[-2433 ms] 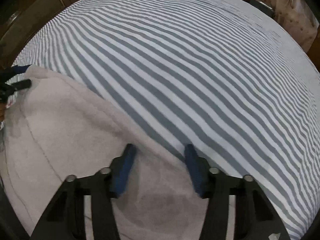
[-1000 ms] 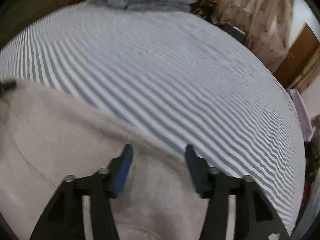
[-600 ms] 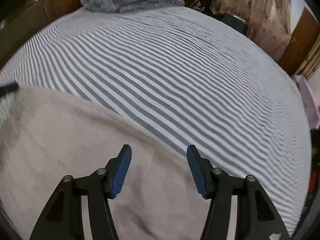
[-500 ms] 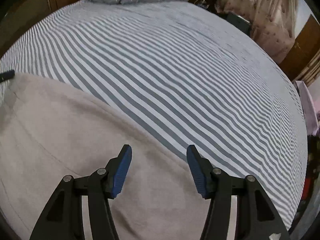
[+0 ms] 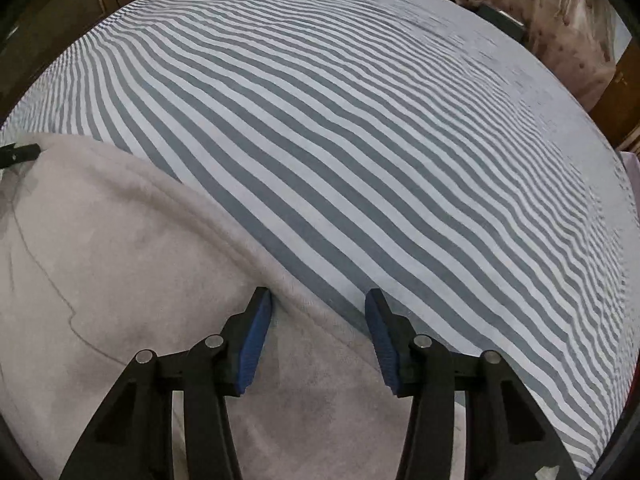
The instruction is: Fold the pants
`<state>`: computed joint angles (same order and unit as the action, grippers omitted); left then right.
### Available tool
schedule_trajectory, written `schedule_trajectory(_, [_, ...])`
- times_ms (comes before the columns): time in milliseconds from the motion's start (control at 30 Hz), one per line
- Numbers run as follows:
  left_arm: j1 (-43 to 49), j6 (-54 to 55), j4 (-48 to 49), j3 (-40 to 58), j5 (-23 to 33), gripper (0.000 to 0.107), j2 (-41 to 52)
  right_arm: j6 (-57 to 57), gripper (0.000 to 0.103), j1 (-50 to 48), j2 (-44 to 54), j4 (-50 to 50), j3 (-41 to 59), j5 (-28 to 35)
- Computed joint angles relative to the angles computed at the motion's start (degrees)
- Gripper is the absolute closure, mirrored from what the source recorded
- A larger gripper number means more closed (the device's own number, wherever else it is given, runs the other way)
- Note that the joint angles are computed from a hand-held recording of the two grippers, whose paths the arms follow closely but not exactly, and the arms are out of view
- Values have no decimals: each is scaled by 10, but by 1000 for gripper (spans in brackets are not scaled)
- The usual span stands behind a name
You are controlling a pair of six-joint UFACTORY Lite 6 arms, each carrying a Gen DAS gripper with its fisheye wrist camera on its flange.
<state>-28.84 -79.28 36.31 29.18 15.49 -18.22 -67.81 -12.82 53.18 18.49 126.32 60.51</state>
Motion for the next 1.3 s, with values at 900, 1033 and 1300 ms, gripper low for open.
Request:
schedule_trajectory(900, [-268, -107, 81, 144, 375, 67, -69, -115, 99, -72, -366, 92, -318, -58])
schedule_trajectory(1033, [-387, -163, 98, 153, 475, 68, -125, -152, 99, -153, -440, 131, -327, 42])
schedule_trajectory(1300, [-793, -399, 94, 237, 764, 69, -80, -355, 99, -452, -614, 197, -458, 277])
